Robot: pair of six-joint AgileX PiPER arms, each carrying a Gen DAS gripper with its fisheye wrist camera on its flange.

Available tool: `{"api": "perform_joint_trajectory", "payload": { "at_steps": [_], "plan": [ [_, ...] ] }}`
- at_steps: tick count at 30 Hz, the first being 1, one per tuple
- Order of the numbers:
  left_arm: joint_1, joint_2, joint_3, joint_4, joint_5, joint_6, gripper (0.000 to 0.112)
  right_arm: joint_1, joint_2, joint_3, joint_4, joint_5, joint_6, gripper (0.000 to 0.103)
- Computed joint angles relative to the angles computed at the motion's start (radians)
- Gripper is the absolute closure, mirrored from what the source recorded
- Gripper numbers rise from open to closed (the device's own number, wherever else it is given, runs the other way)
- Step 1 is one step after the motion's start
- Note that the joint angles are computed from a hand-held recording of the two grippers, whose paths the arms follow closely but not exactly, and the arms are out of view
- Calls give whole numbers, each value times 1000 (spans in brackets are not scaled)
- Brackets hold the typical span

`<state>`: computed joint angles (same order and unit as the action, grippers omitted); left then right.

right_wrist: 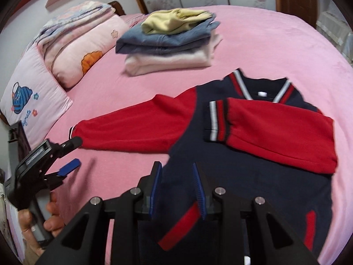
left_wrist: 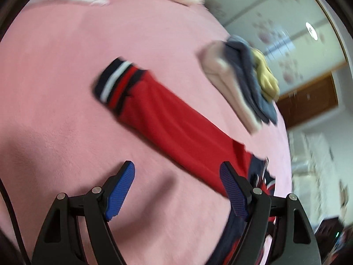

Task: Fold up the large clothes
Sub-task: 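Reach the left tool to the other red sleeve cuff and grasp it, then carry the second sleeve with the left tool across the jacket front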

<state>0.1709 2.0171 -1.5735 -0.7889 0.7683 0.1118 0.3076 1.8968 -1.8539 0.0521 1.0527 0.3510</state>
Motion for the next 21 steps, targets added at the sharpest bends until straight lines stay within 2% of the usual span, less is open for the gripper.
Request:
{"api": "perform_joint_trajectory", "payload": {
  "at_steps": [4,6,10,12,17,21],
  "plan": [
    [29,38,52,-193,-83,118,38,0,37,-18,13,-9,-24,74],
    [29,55,42,-219,-116,124,48,-6,44,-15,15,-14,-32,74],
    [37,106,-16,-209,-145,24,104,-38,30,33,41,-41,-41,74],
    [32,113,-41,-178,-146,-32,104,-57,12,67,51,-58,-44,74],
    [-102,54,-161,224,-185,-226,107,-116,-68,191,64,-115,-55,74],
    [-239,69,-359,353,-101,-220,107,-189,-141,289,81,-148,-65,74]
  ]
}}
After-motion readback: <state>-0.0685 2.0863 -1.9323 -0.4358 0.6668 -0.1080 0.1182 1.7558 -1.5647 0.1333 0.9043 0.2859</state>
